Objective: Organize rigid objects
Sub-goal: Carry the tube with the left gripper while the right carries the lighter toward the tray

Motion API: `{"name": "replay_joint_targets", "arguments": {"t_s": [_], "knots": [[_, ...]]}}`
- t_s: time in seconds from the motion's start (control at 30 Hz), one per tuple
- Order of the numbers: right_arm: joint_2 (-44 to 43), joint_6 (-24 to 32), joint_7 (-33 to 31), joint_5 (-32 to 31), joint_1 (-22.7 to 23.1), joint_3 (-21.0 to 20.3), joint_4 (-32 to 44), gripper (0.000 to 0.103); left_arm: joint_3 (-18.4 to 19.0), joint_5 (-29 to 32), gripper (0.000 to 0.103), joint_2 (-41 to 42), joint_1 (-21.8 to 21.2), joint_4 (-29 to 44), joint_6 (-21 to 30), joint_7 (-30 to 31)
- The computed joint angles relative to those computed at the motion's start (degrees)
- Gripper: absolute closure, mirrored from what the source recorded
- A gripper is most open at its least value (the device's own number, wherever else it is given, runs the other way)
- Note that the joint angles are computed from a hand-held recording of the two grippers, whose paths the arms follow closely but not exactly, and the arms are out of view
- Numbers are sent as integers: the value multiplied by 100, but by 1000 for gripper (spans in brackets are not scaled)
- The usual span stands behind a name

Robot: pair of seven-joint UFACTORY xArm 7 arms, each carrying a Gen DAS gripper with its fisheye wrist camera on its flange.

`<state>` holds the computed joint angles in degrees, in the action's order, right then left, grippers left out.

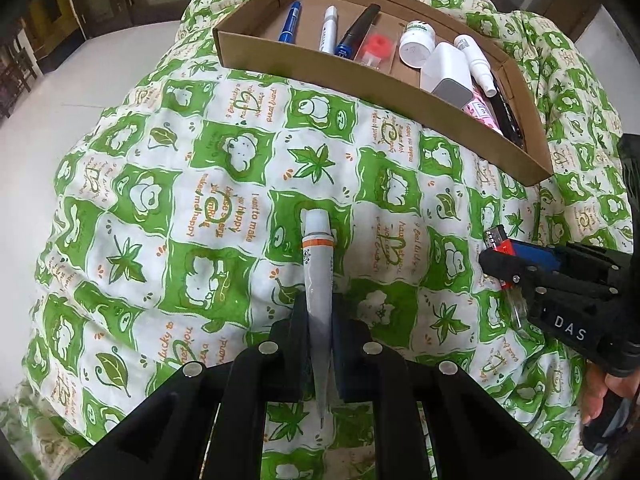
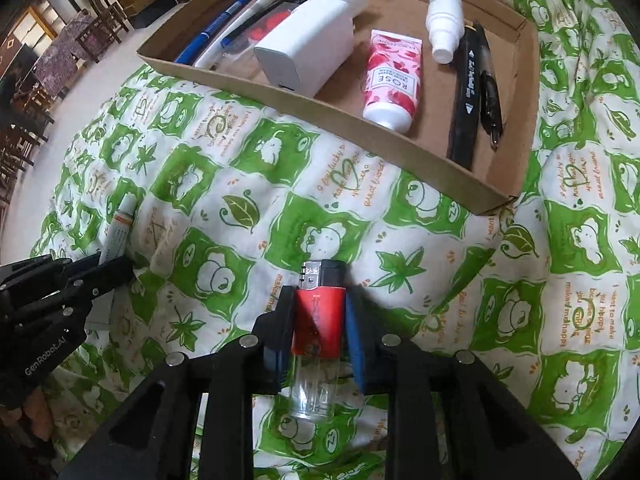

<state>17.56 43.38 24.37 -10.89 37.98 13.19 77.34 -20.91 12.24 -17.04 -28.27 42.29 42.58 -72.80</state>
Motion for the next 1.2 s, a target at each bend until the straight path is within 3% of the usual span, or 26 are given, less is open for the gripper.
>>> {"name": "replay_joint_targets", "arguments": {"t_s": [0.23,0.43,0.6,0.83,1.2], "knots": [[-404,-222,162,57,-49,35,-485,80,156,-439,93,-208,25,-301,-410,69],[-787,-918,-205,464,-88,302,-1040,81,-119,93,93,-252,176,-196,-355,-210],[-822,-1057,-117,469,-61,293,-1091,81,-126,159,93,-332,162,-256,-486,-277],[-737,-1186,-277,800,-183,289,-996,81,62,-241,93,-160,102,-311,-671,-78],[-748,-1283,-447,1121,-249,321,-1009,81,-52,119,93,-136,274,-396,-1014,-207]]}}
